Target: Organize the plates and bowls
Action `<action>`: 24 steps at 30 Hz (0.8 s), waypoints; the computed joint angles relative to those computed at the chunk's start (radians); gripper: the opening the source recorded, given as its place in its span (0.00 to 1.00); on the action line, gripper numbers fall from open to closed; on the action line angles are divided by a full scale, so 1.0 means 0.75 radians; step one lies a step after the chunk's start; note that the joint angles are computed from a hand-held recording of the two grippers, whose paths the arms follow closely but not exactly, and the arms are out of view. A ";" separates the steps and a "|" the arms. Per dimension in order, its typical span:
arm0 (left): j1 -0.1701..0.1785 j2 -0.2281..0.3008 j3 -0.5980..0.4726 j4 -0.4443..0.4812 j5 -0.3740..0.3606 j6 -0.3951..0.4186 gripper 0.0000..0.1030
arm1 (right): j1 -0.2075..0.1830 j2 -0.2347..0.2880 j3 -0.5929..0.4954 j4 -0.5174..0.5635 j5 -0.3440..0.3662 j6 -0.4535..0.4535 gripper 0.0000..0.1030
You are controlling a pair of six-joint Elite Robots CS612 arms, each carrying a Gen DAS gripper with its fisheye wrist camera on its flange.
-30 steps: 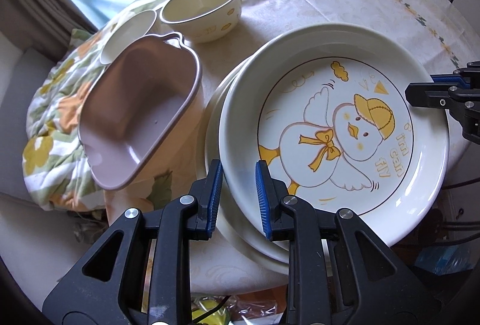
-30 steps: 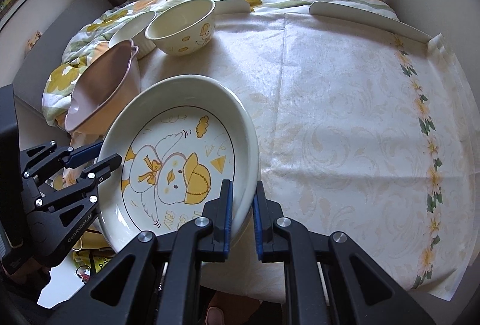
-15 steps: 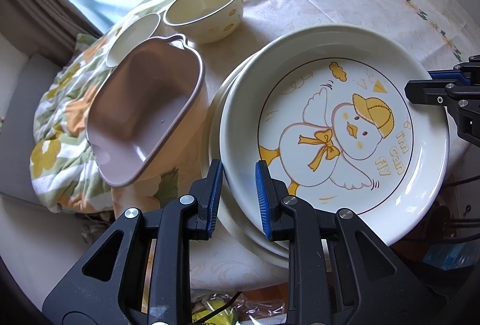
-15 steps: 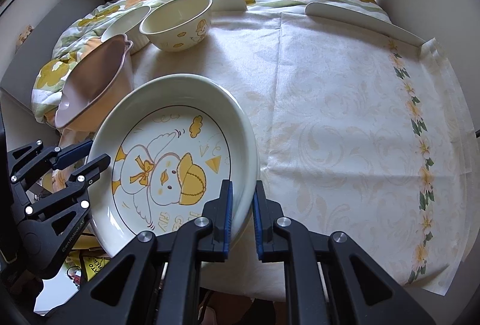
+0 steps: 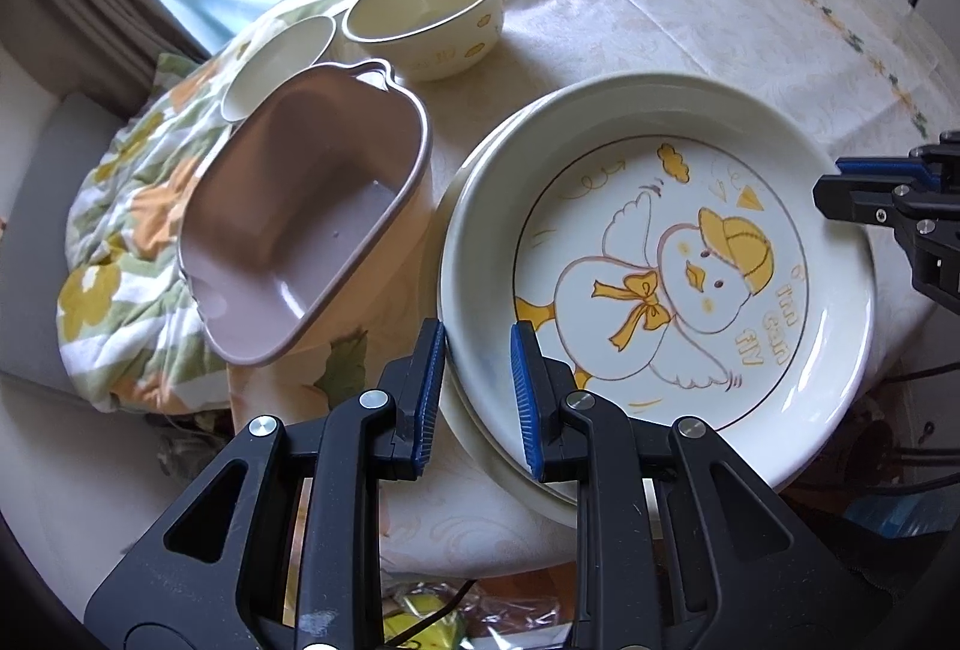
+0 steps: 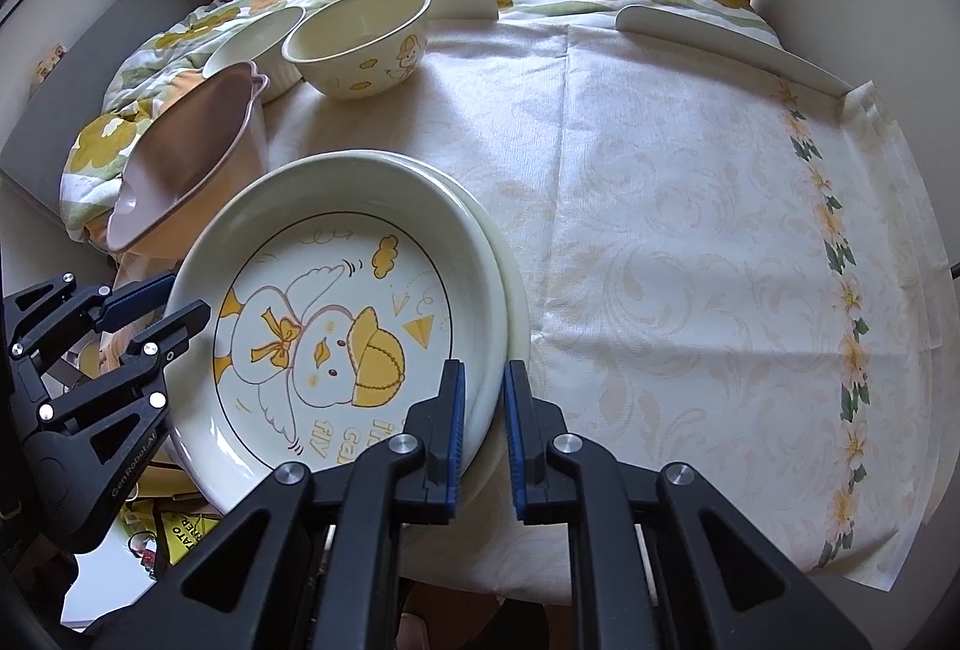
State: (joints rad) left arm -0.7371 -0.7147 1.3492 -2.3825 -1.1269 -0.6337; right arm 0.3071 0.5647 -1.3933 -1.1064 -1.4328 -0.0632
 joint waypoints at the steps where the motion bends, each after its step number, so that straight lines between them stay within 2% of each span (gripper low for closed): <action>1: 0.001 -0.006 0.002 -0.005 0.001 -0.016 0.18 | -0.006 0.002 -0.008 -0.011 0.020 0.007 0.11; 5: -0.006 -0.052 0.029 -0.056 0.078 -0.109 0.19 | -0.037 -0.009 -0.031 -0.072 0.116 0.007 0.11; 8: -0.020 -0.091 0.045 -0.041 0.219 -0.262 0.35 | -0.071 -0.033 -0.025 -0.117 0.252 -0.028 0.12; 9: -0.026 -0.100 0.041 0.000 0.277 -0.333 0.66 | -0.080 -0.041 -0.020 -0.143 0.290 -0.035 0.15; 10: -0.030 -0.108 0.036 0.044 0.330 -0.403 1.00 | -0.088 -0.052 -0.009 -0.174 0.323 -0.046 0.33; 11: -0.036 -0.117 0.042 0.055 0.389 -0.469 0.99 | -0.095 -0.060 0.002 -0.202 0.354 -0.054 0.68; 13: -0.032 -0.135 0.060 0.020 0.397 -0.544 1.00 | -0.113 -0.083 0.040 -0.237 0.461 -0.094 0.94; 14: -0.025 -0.140 0.059 0.028 0.371 -0.585 1.00 | -0.117 -0.101 0.066 -0.228 0.488 -0.128 0.94; 16: -0.009 -0.154 0.065 0.051 0.319 -0.691 1.00 | -0.108 -0.156 0.146 -0.178 0.461 -0.234 0.94; 18: 0.006 -0.174 0.098 0.027 0.278 -0.798 1.00 | -0.098 -0.185 0.202 -0.191 0.448 -0.286 0.94; 20: 0.021 -0.192 0.143 -0.045 0.244 -0.850 1.00 | -0.094 -0.198 0.240 -0.221 0.490 -0.321 0.94; 24: 0.058 -0.199 0.201 -0.131 0.155 -0.913 1.00 | -0.059 -0.252 0.379 -0.227 0.506 -0.410 0.94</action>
State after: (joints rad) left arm -0.6935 -0.8643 1.4998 -2.4806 -1.0107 -1.3182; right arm 0.2630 0.3754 -1.1091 -1.2764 -1.0534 -0.3710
